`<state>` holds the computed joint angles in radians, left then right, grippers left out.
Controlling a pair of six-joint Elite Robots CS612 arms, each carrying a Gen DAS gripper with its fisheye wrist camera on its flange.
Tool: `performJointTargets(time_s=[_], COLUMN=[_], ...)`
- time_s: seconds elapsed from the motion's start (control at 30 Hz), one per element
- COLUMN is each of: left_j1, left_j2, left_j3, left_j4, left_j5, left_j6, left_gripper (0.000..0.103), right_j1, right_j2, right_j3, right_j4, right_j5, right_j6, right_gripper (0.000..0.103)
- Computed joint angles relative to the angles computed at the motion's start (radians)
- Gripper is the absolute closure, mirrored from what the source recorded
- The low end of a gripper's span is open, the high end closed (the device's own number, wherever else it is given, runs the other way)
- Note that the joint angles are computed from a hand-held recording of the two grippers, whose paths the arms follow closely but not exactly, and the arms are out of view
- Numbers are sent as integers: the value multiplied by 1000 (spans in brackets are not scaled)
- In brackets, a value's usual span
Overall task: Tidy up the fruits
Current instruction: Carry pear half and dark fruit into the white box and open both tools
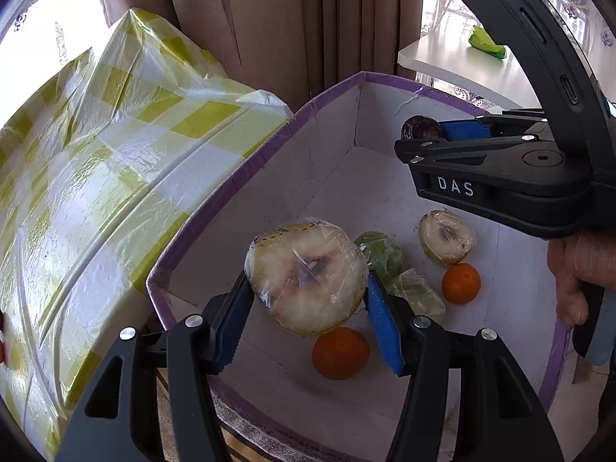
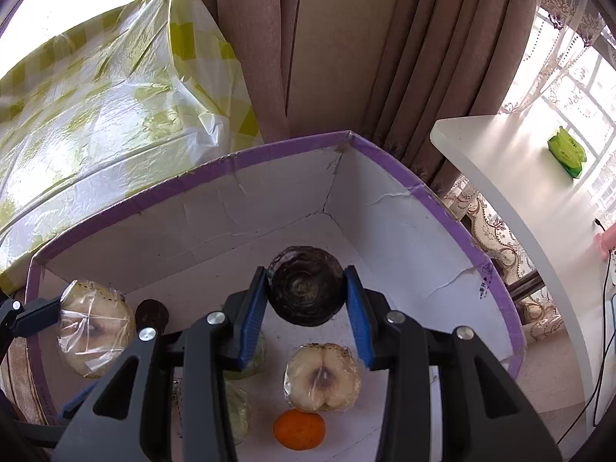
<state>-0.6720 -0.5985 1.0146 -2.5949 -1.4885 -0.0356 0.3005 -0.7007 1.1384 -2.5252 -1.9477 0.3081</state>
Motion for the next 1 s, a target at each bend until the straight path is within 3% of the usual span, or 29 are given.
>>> performJointTargets(time_s=[0.17,0.43,0.87,1.0], left_j1=[0,-16,-17,-18], left_j2=[24,29,31,30], left_j3=[-43,-36,-37,-35], left_j4=[90,87,86,83], left_j5=[9,101,101,98], left_j6=[6,46,52,51], left_gripper=[46,46,46,46], right_j1=[-4,-2,-3,-2], right_j2=[8,15,17,18], right_j3=[-16,-31,-34,-35], right_j4=[48,74,82,80], right_j5=[6,-2,1,-6], right_j6=[15,19,26,27], right_gripper=[63,63,62,57])
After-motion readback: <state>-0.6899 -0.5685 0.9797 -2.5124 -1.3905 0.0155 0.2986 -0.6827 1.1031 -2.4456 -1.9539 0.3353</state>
